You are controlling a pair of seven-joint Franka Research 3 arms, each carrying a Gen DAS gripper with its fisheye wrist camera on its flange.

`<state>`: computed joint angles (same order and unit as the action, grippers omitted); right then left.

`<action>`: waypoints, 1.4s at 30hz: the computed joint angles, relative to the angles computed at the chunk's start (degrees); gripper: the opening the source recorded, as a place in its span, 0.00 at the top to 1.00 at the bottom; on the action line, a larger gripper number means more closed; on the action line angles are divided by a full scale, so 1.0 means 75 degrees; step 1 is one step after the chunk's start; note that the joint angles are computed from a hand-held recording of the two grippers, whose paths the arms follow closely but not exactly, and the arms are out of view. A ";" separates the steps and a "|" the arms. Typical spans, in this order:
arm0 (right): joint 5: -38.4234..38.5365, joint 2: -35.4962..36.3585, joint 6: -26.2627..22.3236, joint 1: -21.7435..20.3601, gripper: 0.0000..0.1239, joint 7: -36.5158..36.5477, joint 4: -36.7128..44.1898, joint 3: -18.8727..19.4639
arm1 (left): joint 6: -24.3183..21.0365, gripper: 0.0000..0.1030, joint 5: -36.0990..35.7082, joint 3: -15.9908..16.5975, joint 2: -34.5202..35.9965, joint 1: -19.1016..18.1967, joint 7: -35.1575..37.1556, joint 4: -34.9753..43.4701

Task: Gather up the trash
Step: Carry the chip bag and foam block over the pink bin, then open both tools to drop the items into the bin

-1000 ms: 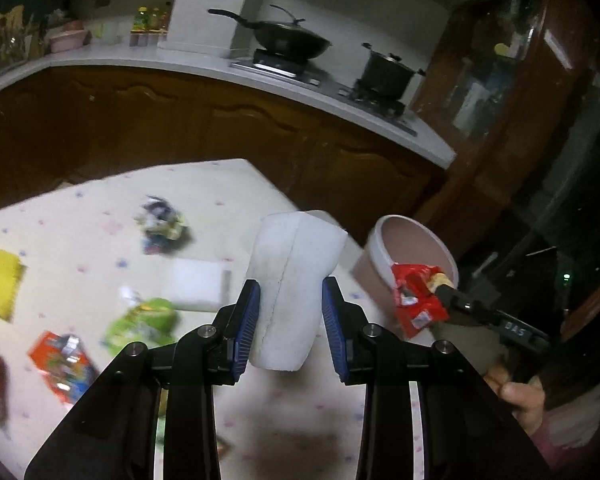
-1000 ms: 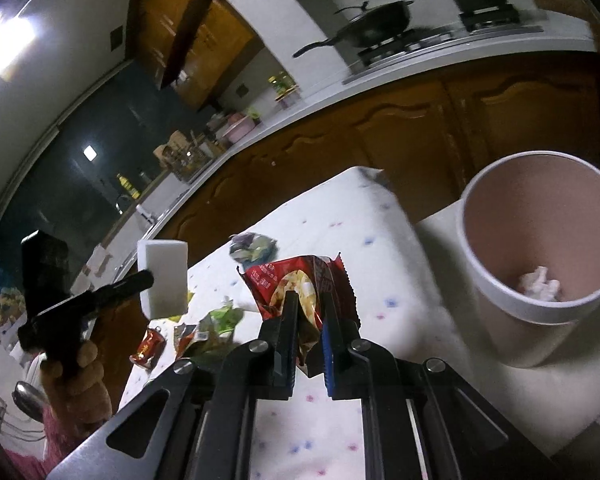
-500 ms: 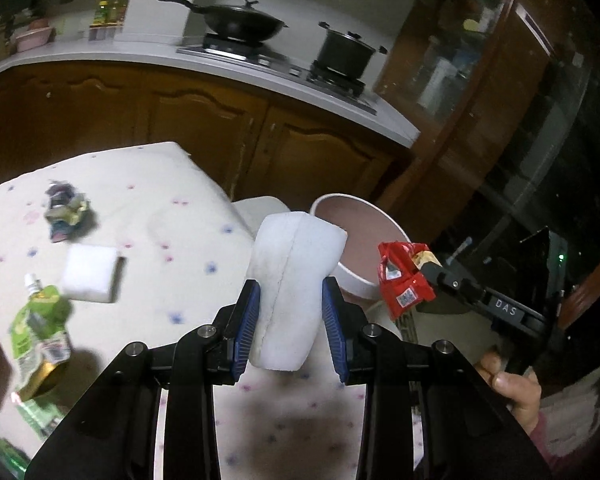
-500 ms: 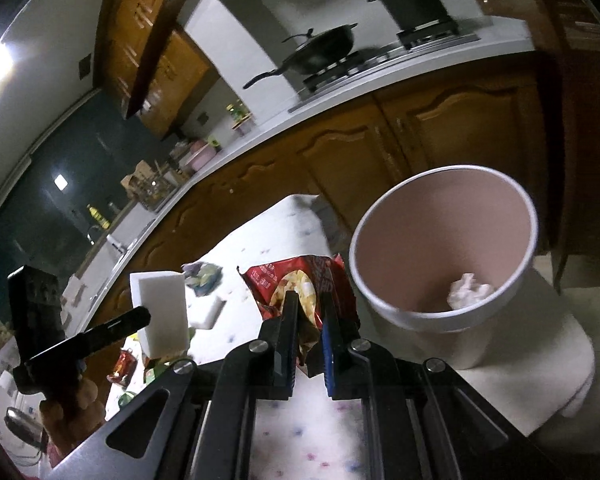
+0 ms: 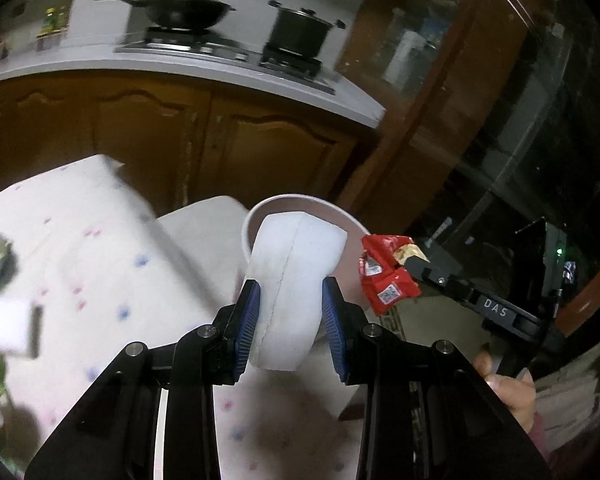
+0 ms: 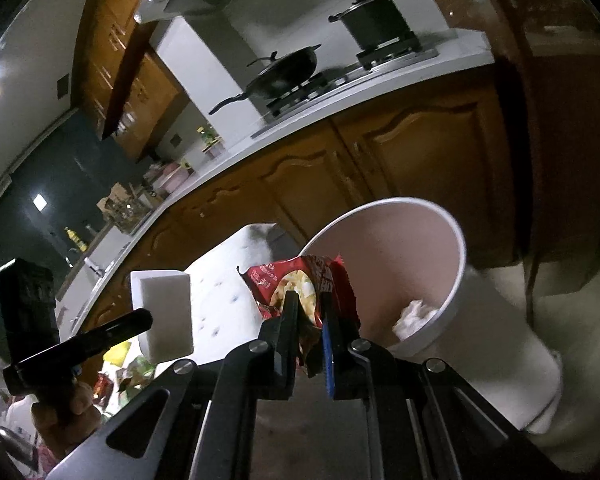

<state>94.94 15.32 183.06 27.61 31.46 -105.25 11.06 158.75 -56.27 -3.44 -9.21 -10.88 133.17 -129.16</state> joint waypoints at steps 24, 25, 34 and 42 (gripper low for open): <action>-0.5554 0.0974 -0.0379 -0.0786 0.75 0.5203 0.0123 -0.0183 | -0.0142 0.47 0.2179 -0.1817 0.2897 0.1305 -0.2030 0.2543; -0.5588 0.0973 -0.0322 -0.0894 0.67 0.5241 0.0099 -0.0055 | -0.0123 0.47 0.2074 -0.1845 0.2872 0.1346 -0.1975 0.2507; -0.5939 0.0855 0.0332 -0.1965 0.59 0.5413 -0.0274 0.1244 | -0.0098 0.41 0.1449 -0.1805 0.2557 0.1396 -0.1696 0.2181; -0.6356 0.0857 0.0987 -0.3422 0.40 0.5530 -0.0627 0.3164 | 0.0481 0.37 0.0787 -0.1266 0.1357 0.1081 -0.1461 0.0811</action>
